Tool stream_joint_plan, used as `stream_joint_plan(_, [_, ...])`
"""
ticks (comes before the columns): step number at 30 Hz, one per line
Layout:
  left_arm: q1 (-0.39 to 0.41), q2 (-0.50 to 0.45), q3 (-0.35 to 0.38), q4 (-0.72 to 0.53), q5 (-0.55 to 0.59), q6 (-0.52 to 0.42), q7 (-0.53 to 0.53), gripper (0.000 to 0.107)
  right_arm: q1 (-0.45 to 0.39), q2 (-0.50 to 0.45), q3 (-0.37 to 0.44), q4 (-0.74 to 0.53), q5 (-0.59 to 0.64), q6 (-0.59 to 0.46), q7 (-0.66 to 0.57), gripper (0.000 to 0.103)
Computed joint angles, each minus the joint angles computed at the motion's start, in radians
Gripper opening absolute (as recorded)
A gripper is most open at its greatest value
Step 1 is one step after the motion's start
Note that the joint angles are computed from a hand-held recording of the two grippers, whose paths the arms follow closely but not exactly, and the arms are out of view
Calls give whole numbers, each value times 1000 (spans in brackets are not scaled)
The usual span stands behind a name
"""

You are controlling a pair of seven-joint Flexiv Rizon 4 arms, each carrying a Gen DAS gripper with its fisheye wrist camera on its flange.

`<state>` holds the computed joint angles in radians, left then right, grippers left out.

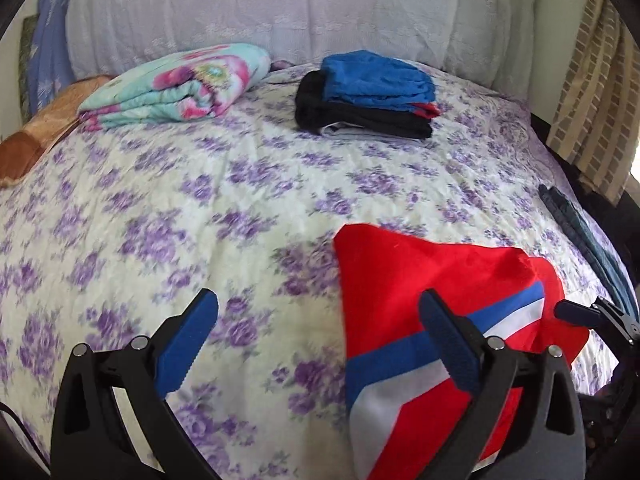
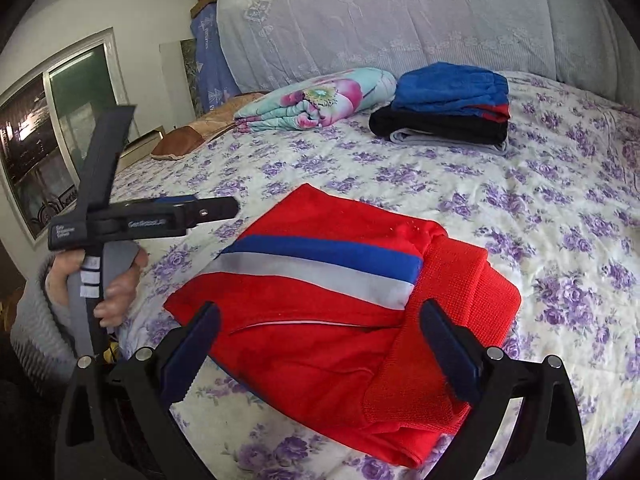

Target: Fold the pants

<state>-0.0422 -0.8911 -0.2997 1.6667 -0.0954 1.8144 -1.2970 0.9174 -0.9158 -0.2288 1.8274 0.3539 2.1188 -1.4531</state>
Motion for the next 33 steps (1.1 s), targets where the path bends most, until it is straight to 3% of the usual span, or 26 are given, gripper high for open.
stream_joint_plan(3, [-174,-43,187,-139,-54,-84,31,98,25,-13,-30,-12,11,-20,-8,100])
stream_joint_plan(7, [-252,-132,296,-318,-97,-268,23,99,25,-47,-49,-26,-8,-33,-10,100])
stream_joint_plan(8, [-233,-152,272,-350,-115,-315,41,99,18,-60,-43,-25,-18,-6,-18,100])
stream_joint_plan(10, [-139,-179,140,-375,-145,-393,85,99,12,-68,-32,-24,-19,25,-33,100])
stream_joint_plan(11, [-95,-185,76,-373,-166,-412,109,99,10,-68,-28,-26,-17,26,-39,100])
stream_joint_plan(13, [-66,-186,32,-355,-182,-388,139,99,-15,-66,1,-27,-28,45,-46,100])
stream_joint_plan(17, [-28,-168,-31,-264,-190,-202,148,99,-70,-57,67,-20,-47,100,-53,99])
stream_joint_plan(20, [-74,-125,49,-200,-180,-46,73,98,-57,-43,66,-5,-7,158,-91,99])
stream_joint_plan(23, [18,-84,-52,-110,-76,14,60,98,-27,-19,38,2,16,186,-189,99])
stream_joint_plan(25, [97,-71,-148,-54,-3,16,59,98,-46,-5,48,-14,-12,156,-229,99])
stream_joint_plan(27, [135,-62,-195,-14,54,10,68,98,-69,-2,56,-48,-35,90,-245,99])
stream_joint_plan(30, [136,-65,-201,3,91,-19,92,98,-144,-8,103,-93,-120,-21,-210,99])
stream_joint_plan(31, [114,-70,-171,-10,113,-45,76,98,-170,-12,115,-115,-149,-93,-177,99])
stream_joint_plan(33, [113,-103,-183,-23,65,-85,144,99,-186,-35,107,-144,-167,-168,-120,100])
